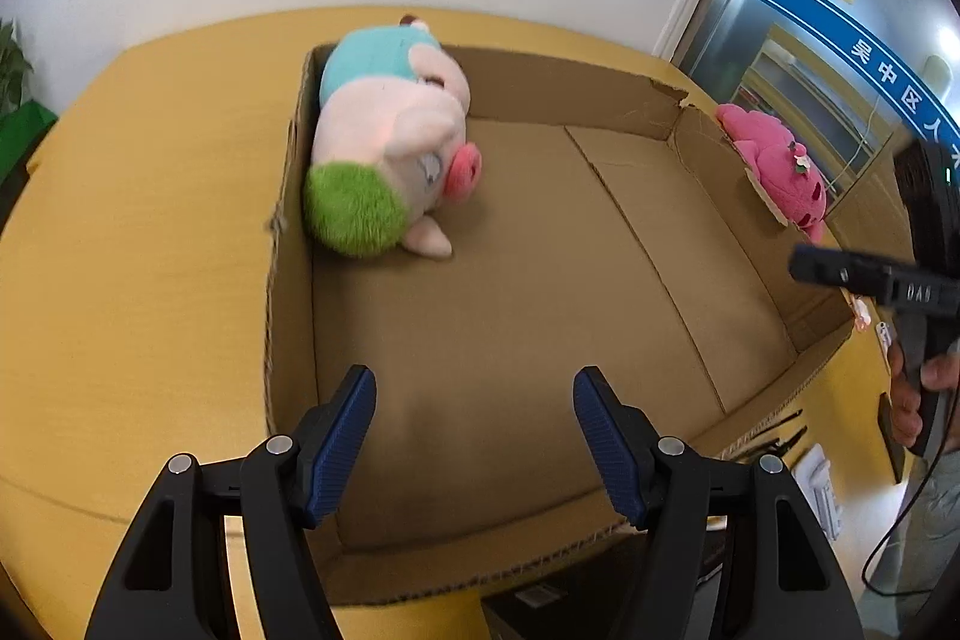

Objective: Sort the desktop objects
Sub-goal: 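Lower the pig plush into the box and open the right gripper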

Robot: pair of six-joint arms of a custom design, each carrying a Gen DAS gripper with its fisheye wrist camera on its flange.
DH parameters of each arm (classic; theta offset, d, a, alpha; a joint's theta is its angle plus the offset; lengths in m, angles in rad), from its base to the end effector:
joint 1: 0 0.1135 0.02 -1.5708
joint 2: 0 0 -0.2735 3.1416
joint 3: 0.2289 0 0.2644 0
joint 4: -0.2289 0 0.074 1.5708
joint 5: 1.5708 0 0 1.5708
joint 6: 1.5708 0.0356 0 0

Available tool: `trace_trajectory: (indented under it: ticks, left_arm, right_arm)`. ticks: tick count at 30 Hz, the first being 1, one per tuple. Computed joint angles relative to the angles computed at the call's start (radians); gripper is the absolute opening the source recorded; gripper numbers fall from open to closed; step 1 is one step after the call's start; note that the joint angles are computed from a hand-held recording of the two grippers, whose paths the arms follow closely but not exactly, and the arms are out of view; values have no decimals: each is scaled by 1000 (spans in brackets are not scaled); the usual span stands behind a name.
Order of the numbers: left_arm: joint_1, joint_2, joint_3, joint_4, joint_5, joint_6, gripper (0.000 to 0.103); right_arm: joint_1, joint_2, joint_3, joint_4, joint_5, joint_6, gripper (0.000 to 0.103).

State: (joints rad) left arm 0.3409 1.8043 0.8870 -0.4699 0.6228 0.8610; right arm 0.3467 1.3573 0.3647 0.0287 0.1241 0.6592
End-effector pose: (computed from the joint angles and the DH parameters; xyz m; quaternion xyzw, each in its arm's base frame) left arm 0.2956 0.0828 0.1104 0.2709 0.9088 -0.2023 0.2445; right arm 0.2041 0.0690 0.1081 0.1665 0.9380 0.0919 0.2898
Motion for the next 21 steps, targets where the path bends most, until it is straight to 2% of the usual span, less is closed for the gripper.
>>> trace_trajectory:
  ticks: [3, 5, 7, 12, 17, 21]
  left_arm:
    - [9, -39, -70, 59, -9, 30, 72]
    - [6, -63, -103, 90, -35, 22, 72]
    - [12, -81, -122, 97, -48, 27, 72]
    - [48, -100, -143, 94, -46, 59, 72]
    - [73, -157, -193, 122, -43, 49, 72]
    - [149, -290, -225, 55, 78, 68, 72]
  right_arm:
    - [-34, -96, -131, -33, 23, 44, 81]
    - [-7, -16, -151, 28, 44, 78, 79]
    - [98, 69, -116, 30, 138, 123, 79]
    - [182, 70, -146, 56, 182, 192, 79]
    - [264, 70, -92, -11, 247, 277, 80]
    - [377, -77, -39, -181, 417, 324, 80]
